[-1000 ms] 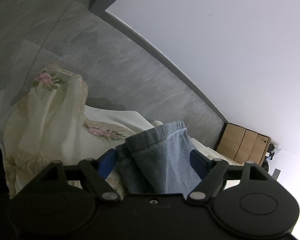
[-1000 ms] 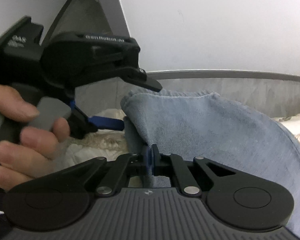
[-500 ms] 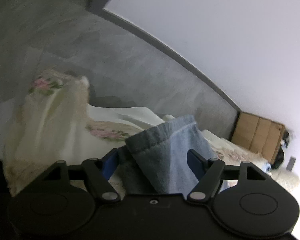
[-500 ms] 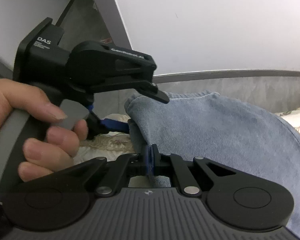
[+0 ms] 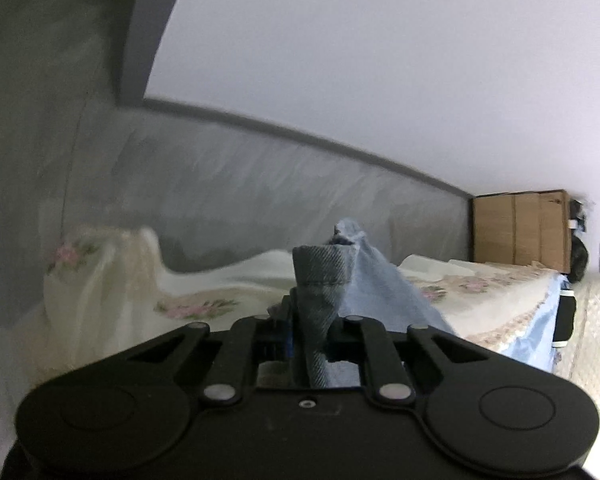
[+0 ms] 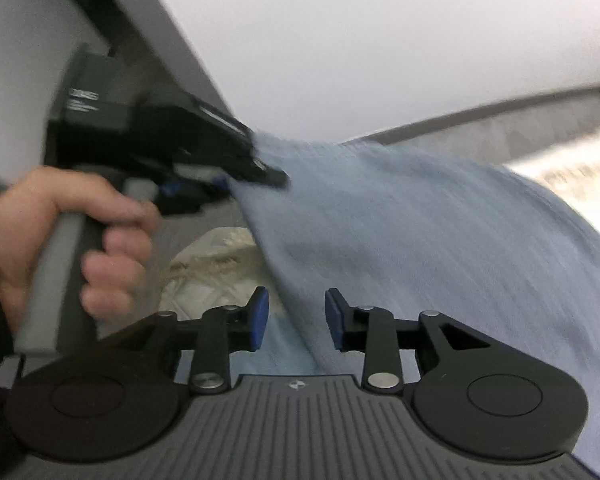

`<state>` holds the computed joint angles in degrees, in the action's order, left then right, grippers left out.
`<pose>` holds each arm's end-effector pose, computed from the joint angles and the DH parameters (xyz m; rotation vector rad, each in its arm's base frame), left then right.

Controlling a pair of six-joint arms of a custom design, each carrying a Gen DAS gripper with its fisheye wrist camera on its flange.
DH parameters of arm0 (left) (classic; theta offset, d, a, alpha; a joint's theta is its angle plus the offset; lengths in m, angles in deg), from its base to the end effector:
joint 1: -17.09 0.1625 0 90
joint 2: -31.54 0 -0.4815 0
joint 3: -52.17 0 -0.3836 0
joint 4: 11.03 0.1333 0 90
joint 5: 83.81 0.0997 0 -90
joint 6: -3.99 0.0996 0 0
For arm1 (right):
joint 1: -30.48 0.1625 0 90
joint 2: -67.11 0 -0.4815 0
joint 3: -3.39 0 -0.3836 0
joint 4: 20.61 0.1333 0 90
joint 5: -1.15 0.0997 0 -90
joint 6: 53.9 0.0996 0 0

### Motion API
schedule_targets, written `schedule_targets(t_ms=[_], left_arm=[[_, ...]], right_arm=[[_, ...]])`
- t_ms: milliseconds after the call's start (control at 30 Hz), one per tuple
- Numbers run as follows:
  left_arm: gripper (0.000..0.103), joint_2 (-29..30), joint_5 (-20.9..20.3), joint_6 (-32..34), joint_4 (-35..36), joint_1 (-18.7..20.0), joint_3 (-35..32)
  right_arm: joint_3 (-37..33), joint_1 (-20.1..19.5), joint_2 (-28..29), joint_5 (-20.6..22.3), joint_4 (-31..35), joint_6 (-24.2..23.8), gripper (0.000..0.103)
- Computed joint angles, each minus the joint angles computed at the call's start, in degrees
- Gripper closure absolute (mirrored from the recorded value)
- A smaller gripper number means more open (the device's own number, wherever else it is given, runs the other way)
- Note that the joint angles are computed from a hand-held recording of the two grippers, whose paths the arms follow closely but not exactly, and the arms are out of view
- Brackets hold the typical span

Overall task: Fold clothes
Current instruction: 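Grasp the folded jeans with the left gripper and lift them off the bedspread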

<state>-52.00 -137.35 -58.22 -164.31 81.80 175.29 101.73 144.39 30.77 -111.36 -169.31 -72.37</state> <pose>-0.0282 -0.5102 0.3633 -1.0587 2.5669 -1.0507 0.3554 -0.5668 0.0115 1.0073 -2.5547 -0.0531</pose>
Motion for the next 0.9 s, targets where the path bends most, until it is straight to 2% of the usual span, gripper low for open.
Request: schedule_targets(t_ms=[67, 133, 367, 500, 567, 700, 900], left_arm=[[0.093, -0.2, 0.2, 7.4, -5.0, -2.1, 0.6], [0.093, 0.0, 2.3, 14.5, -2.5, -5.3, -1.1], [0.093, 2.9, 5.3, 28.0, -1.5, -14.8, -6.5], [0.093, 7.1, 2.9, 37.8, -5.7, -19.9, -9.4], [0.093, 9.4, 1.6, 40.2, -6.4, -22.2, -10.9], [0.093, 14.9, -1.1, 43.4, -8.1, -25.9, -13.7], [0.093, 24.1, -5.5, 43.3, -12.8, -29.6, -14.3]], right_arm=[[2.9, -0.5, -2.9, -1.0, -1.2, 2.6, 0.070], [6.4, -1.2, -6.1, -1.8, -3.3, 5.2, 0.070], [19.1, -4.1, -17.3, -5.8, -12.8, 14.8, 0.070], [25.9, -6.1, -24.2, -7.8, -16.6, 17.3, 0.070], [29.3, -6.9, -28.3, -8.9, -18.9, 18.9, 0.070], [36.2, -10.0, -37.5, -9.7, -23.5, 25.4, 0.070], [44.1, -16.4, -51.4, -10.5, -24.3, 25.1, 0.070]])
